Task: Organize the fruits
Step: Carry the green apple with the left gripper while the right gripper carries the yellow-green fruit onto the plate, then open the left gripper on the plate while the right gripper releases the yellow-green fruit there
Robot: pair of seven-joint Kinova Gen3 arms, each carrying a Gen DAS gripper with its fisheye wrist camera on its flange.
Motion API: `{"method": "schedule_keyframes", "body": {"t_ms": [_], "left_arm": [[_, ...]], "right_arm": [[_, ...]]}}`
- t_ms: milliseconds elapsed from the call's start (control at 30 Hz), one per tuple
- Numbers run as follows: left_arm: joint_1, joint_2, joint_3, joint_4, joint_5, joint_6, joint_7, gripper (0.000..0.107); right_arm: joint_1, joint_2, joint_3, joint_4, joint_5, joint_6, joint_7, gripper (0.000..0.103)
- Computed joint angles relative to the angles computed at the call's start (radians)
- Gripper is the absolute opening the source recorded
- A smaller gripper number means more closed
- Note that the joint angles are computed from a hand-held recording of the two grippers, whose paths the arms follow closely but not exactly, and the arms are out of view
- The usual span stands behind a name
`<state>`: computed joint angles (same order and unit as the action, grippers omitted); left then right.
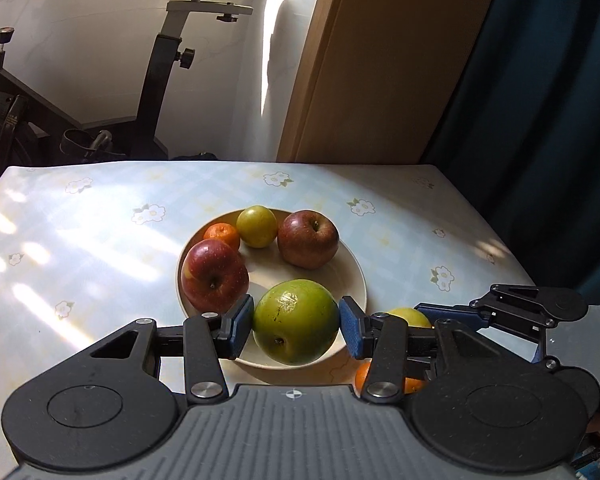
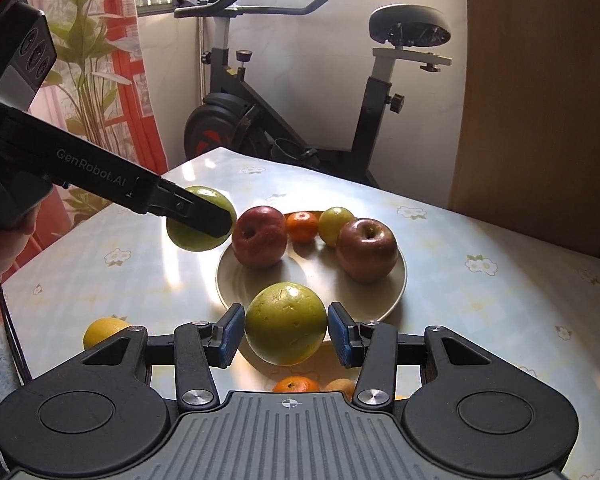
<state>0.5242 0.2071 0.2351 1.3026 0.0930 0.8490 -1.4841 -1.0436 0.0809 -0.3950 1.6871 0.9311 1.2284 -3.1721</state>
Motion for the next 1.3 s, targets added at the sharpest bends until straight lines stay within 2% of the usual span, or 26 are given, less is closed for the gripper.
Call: {"method": "schedule_keyframes", "body": {"t_ms": [100, 233, 500, 900, 1300], "left_arm": [[0.017, 0.076, -0.002, -0.094, -0.035, 0.027, -0.016, 0.049], [0.035, 0.171, -0.019, -0.2, -0.052, 0.066, -0.04, 0.049], [0.049, 0.302, -0.047, -0.355, -0.044, 0.154, -0.052, 0.049], [0.081, 0.363, -0.078, -0.435, -0.072, 0.202, -0.065, 0.049], [0.078, 0.374, -0.08, -0.47, -0.059, 0.224, -0.054, 0.048]], "right_arm": [[0.037, 0.022, 0.028, -0.025, -0.029, -0.024, 0.102, 0.042], [0.08, 0.037, 0.065, -0.03, -0.062, -0.071, 0.174, 0.042], [0.153, 0.055, 0.115, -0.009, -0.135, -0.145, 0.243, 0.042], [0.193, 0.05, 0.13, 0.021, -0.166, -0.209, 0.275, 0.043], [0.165, 0.063, 0.13, -0.009, -0.147, -0.144, 0.241, 0.044]]}}
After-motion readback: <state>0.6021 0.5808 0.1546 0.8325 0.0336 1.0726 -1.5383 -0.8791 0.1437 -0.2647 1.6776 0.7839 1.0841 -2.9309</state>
